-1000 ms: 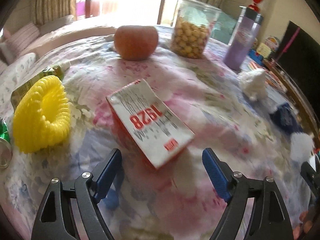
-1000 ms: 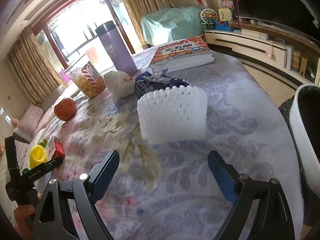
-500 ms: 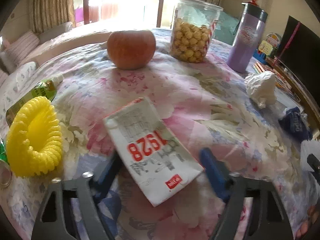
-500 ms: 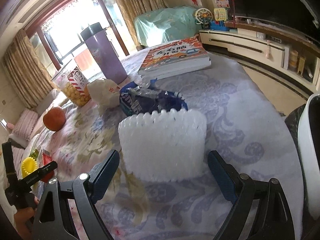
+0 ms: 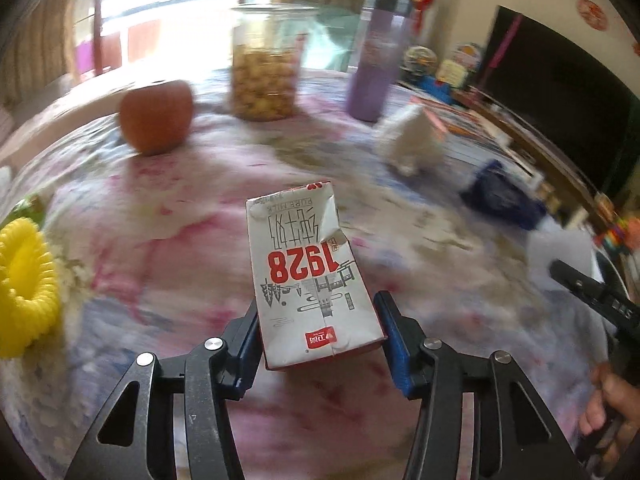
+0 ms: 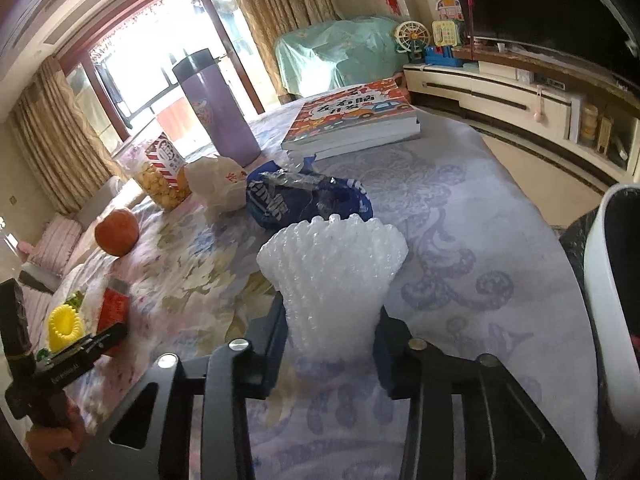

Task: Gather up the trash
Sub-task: 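Grasp the red-and-white milk carton with the left tool while the right tool grasps the white foam block, then carry the red-and-white carton and white foam block over the trash bin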

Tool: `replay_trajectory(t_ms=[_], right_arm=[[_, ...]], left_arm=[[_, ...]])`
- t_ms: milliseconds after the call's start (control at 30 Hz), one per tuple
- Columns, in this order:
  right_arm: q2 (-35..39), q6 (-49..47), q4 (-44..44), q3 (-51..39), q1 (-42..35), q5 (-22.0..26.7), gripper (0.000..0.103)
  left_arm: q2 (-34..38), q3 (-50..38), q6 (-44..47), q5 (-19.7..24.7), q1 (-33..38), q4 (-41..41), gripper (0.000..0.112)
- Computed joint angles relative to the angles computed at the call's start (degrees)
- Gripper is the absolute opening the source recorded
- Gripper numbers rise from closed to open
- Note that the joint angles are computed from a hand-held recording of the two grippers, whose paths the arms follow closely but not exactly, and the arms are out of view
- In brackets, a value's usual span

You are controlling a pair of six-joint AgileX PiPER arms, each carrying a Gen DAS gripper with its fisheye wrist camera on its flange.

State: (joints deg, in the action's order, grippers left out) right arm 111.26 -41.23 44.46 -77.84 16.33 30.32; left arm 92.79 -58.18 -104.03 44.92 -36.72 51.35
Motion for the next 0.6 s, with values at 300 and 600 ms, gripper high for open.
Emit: replay_trajectory(t_ms=[300,600], right_arm=[[-7.04,-8.07,7.4,8.48,-3.29,1.08,0.035],[-11.81,-12.45,11.35,13.6,-7.95,3.6,0.034]], left_arm=[[2.49,-5.42,5.66,-1.29,-4.48,-0.38,0.051],[7.14,-13.1,12.09,-1.25,-7.29,-3.39,0.051]])
